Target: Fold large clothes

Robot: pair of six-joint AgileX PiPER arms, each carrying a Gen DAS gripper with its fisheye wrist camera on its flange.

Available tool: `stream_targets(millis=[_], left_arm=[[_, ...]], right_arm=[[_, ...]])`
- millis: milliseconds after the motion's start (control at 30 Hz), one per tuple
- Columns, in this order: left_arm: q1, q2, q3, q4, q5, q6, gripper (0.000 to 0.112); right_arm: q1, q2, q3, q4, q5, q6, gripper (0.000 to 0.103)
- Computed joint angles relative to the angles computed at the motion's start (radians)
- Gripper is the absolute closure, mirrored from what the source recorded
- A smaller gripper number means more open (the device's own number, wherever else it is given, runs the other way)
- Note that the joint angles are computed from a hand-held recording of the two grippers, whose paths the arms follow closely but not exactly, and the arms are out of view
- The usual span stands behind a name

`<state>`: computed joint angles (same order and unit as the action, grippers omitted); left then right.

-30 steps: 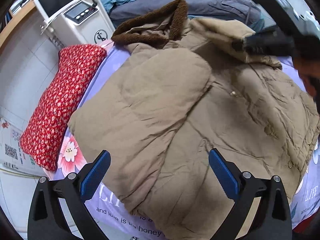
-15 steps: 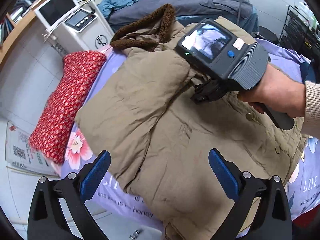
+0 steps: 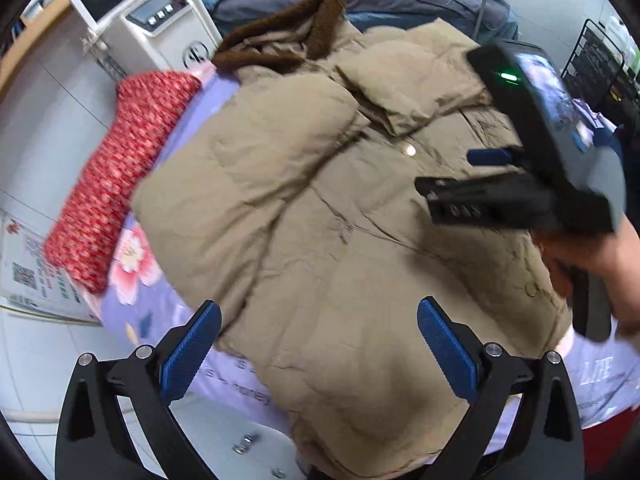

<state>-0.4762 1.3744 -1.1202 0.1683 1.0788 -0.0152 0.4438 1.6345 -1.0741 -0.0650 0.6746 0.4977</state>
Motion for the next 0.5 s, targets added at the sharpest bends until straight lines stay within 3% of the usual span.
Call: stream_targets(millis=[100,267,500], left_arm=[[-0.005,0.027,0.0,0.0,-0.023,0.013,0.016],[0.007,0.073,-0.023,-0.011,-0.084,0.08,0.016],[0.135,0.181,-0.103,-0.042,-0.16,0.199,0.016]], right_arm=[[0.021,-0.053,0.047,-0.044,0.029,0.052,0.027],[0.01,-0.03,0.007,-0.073,0.1,0.058,0.027],[-0.016,0.169,-0.322,-0.056,0.23,-0.035,0.027]])
